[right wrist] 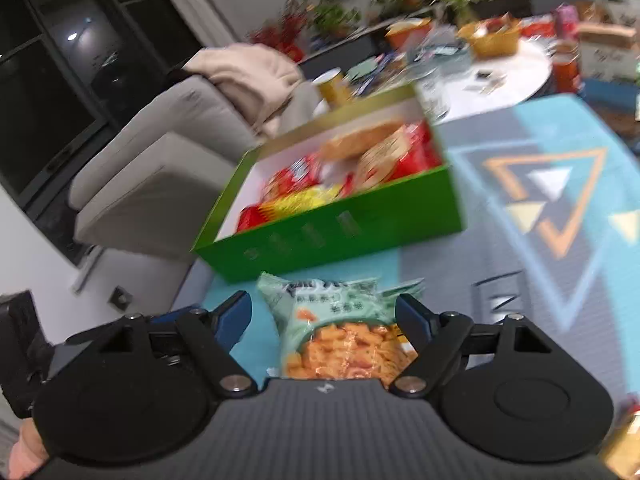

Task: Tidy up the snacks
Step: 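Move the right gripper to the green bag of orange ring snacks, then grasp the green ring-snack bag with the right gripper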

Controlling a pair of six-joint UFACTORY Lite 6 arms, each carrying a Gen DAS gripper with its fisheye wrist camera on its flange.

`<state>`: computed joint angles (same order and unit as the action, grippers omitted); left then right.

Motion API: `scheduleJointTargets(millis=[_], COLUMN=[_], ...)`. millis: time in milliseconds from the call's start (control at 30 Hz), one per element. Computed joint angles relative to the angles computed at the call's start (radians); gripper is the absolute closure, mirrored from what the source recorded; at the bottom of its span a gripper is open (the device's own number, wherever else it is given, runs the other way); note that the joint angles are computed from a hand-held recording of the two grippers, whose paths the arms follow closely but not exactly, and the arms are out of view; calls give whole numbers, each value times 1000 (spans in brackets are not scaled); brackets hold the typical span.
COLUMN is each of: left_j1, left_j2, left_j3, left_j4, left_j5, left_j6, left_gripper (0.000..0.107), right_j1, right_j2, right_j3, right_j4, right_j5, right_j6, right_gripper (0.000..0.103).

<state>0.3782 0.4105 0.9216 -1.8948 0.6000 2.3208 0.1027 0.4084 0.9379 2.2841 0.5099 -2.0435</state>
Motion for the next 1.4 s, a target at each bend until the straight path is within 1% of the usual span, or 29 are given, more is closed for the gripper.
scheduleJointTargets(millis=[67, 133, 233, 300, 333, 433, 500, 567, 600, 700, 733, 833, 900, 1000, 1067, 1167, 1233, 1300, 1400], left_j1=[0, -15, -45, -65, -77, -118, -159, -193, -209, -218, -213, -206, -203, -206, -209, -209, -201, -181, -171], left_j2=[8, 7, 0, -5, -7, 6, 23, 32, 39, 56, 66, 90, 84, 66, 53, 34, 24, 25, 24], left_j3=[10, 18, 31, 46, 53, 94, 124, 125, 123, 100, 99, 101, 81, 62, 40, 24, 23, 43, 53], left_j4=[10, 11, -2, 1, 7, 64, 104, 119, 122, 91, 98, 129, 106, 86, 57, 50, 91, 203, 305], left_j5=[13, 16, 18, 24, 28, 38, 19, -2, -19, -14, -1, 11, 17, 13, 10, 1, 4, 46, 106], left_j6=[-17, -24, -34, -64, -84, -155, -201, -197, -188, -136, -142, -154, -122, -105, -61, -40, -84, -200, -304], left_gripper=[43, 43, 43, 42, 41, 39, 39, 39, 39, 39, 39, 37, 37, 37, 37, 38, 39, 39, 39], right_j1=[-16, -31, -15, 11, 13, -14, 3, 16, 12, -43, -58, -83, -106, -122, -134, -184, -200, -202, -204], right_j2=[-24, -46, -81, -71, -61, -21, -14, -11, -8, -26, -36, -67, -61, 0, 55, 155, 166, 150, 110], right_j3=[-15, -44, -98, -105, -109, -112, -109, -116, -117, -151, -163, -207, -207, -145, -92, 0, 3, -14, -43], right_j4=[-24, -62, -57, -10, 7, 5, 74, 175, 178, 67, 65, 153, 139, 76, 7, -216, -247, -235, -220], right_j5=[-29, -35, -70, -107, -107, -65, -95, -118, -119, -65, -54, -13, 27, 40, 49, 127, 159, 164, 159], right_j6=[19, 30, -31, -90, -106, -101, -153, -267, -282, -201, -193, -240, -194, -104, -44, 123, 154, 128, 90], right_gripper=[36, 36, 34, 34, 34, 34, 34, 34, 34, 34, 34, 34, 34, 34, 34, 34, 35, 40, 50])
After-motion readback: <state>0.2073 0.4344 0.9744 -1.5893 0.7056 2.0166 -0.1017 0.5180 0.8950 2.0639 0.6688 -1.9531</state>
